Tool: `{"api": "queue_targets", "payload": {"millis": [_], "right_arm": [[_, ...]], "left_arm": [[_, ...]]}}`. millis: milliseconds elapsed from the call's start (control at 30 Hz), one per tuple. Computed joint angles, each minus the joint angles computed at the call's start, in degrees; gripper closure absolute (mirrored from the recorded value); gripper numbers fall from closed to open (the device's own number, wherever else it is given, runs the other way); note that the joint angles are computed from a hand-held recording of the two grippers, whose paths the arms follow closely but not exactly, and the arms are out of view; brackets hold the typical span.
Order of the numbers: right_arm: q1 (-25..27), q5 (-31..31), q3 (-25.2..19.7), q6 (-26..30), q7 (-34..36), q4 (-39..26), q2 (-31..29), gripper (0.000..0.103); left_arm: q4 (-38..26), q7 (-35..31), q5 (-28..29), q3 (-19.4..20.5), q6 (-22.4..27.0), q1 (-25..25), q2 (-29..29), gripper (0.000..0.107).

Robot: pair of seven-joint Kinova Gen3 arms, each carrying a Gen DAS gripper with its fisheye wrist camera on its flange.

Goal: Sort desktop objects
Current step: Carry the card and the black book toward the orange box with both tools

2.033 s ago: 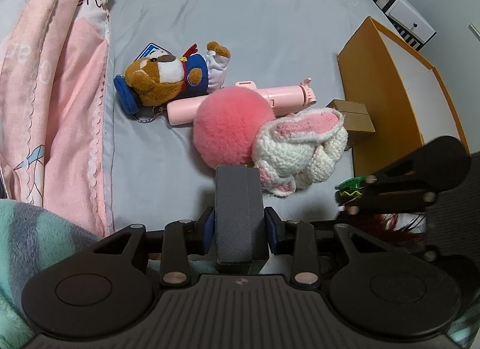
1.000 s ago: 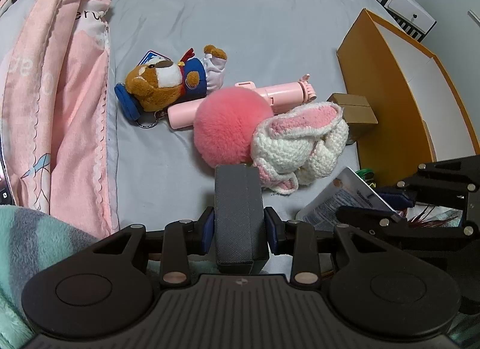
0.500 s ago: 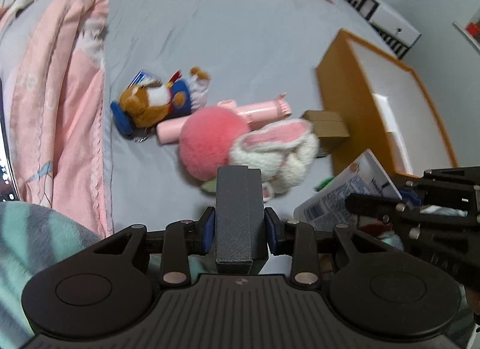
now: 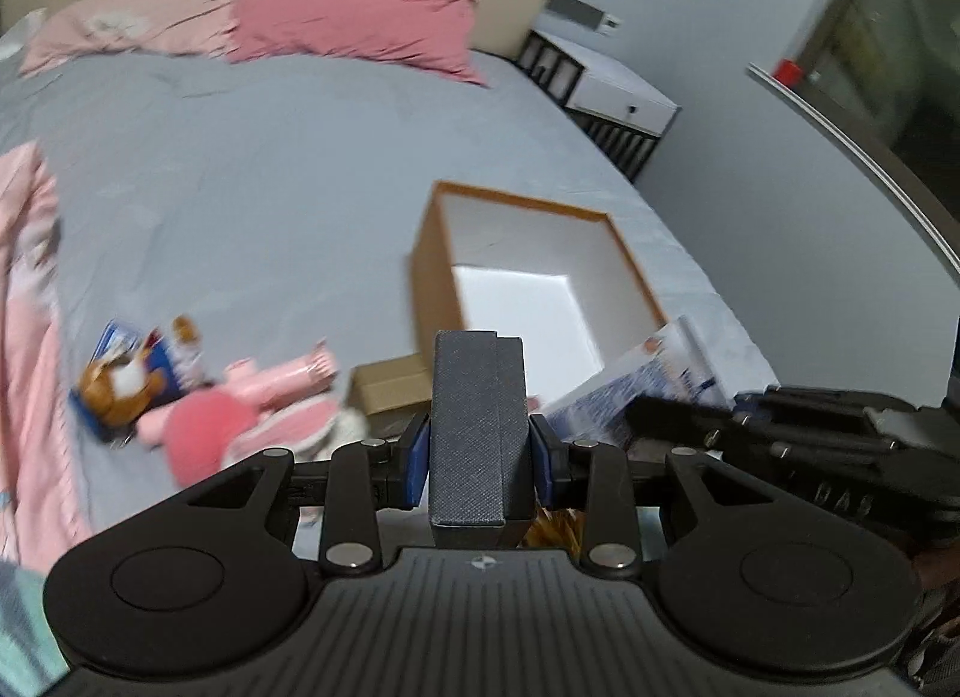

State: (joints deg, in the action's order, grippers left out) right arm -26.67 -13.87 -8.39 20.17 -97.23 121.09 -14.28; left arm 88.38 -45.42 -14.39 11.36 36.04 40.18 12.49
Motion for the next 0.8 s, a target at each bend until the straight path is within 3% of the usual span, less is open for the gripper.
{"api": "queue_targets", "payload": {"millis": [67, 133, 200, 333, 600, 800], "right_arm": [[0.33, 0.72, 0.18, 0.36, 0.21, 0.53, -0.41, 0.091], [3.72, 4.59, -3.26, 1.43, -3.31, 0.87, -0.27, 0.090], [5.08, 6.01, -3.96, 1.80, -5.43, 1.98, -0.54, 0.090], [1.53, 0.06, 3.84, 1.80, -1.98, 4.85, -2.00, 0.090], [1.29, -5.73, 9.32, 1.47, 0.96, 8.22, -5.71, 0.090], [4.36, -5.00, 7.82, -2.48, -0.76, 8.79, -7.55, 0.090]], "left_arm": [[-2.20, -0.41, -0.43, 0.18, 0.88, 0.54, 1.52, 0.069], [-3.73, -1.29, 0.03, 0.26, 1.53, 0.85, 2.89, 0.069], [-5.23, -1.89, 0.61, 0.19, 2.68, 1.41, 4.09, 0.069], [-6.96, -4.42, 3.71, 0.61, 3.33, 1.03, 5.64, 0.069], [-10.43, -9.09, 7.01, 0.50, 3.63, 2.22, 8.52, 0.069], [-14.02, -7.46, 5.84, -1.68, 2.30, 4.39, 11.15, 0.069]]}}
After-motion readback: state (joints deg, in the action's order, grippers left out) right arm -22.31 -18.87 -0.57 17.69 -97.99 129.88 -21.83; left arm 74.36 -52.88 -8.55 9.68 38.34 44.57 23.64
